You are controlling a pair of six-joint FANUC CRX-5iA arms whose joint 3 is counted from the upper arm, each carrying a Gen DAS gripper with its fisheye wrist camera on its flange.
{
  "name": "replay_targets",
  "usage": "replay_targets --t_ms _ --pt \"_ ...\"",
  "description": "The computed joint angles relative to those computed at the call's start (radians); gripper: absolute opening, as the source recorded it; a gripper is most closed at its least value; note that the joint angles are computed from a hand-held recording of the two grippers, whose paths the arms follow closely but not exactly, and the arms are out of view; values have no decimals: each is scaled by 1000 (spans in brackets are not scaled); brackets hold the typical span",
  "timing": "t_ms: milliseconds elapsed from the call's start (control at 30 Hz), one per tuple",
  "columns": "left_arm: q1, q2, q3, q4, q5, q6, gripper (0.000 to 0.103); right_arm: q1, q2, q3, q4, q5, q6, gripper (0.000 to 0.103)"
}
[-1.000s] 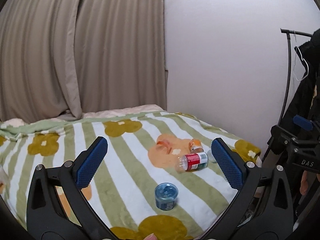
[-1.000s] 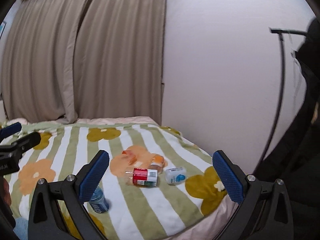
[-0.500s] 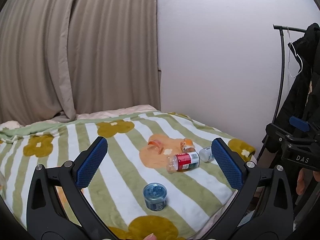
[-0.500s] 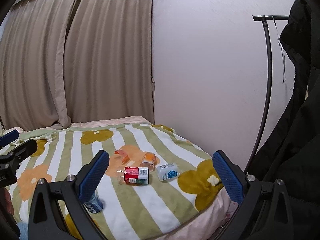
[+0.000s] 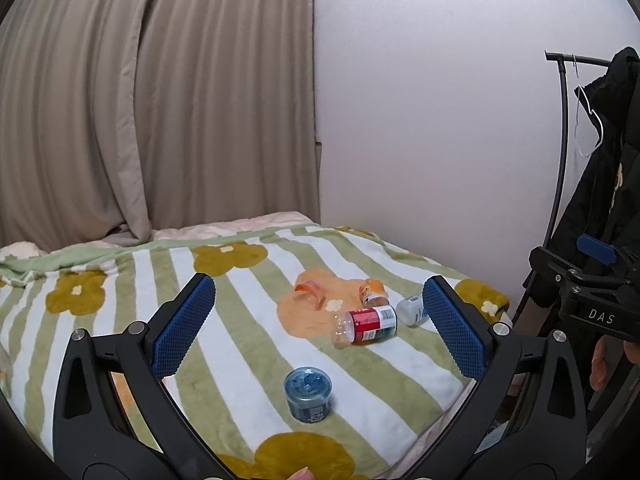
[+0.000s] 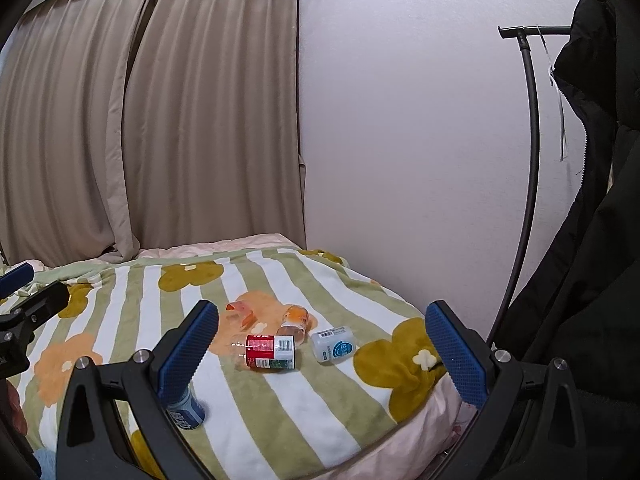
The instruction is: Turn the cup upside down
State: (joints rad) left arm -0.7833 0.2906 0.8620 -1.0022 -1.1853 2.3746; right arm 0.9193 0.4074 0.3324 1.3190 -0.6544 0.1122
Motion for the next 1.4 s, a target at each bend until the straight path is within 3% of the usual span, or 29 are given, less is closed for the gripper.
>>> replay_targets --t_ms 1067,1400 --pt "-7 4 -1 -6 25 3 103 -1 0 0 2 -3 -8 103" --pt "-40 15 7 -76 22 -5 103 5 1 1 -3 -20 -6 103"
